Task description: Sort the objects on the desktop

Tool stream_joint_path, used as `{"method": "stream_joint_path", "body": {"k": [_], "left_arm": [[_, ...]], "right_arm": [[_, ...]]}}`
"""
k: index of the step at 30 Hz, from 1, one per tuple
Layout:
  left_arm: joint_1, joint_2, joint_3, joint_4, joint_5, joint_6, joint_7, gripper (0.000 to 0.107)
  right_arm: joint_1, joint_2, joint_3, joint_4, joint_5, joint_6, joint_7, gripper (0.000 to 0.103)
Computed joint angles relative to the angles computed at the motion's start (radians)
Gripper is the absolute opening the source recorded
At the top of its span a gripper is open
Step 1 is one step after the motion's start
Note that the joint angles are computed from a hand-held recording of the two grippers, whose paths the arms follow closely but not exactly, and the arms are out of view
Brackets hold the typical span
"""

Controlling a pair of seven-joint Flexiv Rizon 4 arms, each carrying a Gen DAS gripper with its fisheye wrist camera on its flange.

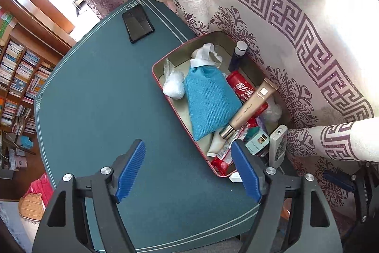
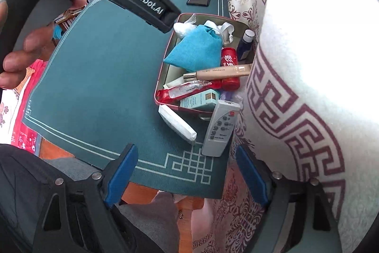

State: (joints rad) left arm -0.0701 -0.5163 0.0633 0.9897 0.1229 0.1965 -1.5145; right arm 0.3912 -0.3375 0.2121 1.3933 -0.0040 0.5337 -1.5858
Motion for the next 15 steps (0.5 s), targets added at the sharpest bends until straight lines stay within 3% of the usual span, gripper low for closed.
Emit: {"method": "stream_joint_path", "body": {"k": [10,15], "left_arm": [[-0.032,-0.010,-0.006,-0.003,0.024,-0.017,0.010,0.078],[-0.037,0.005,-0.009,0.030,0.023,0.038,0.025,0.078]], "right_arm": [[-0.008,0.006,0.003,0.023,0.009,0.016,-0.013,0.088],[-0.010,0.006,0.003,0.030,0.012,0.029,-0.027,0.088]]}}
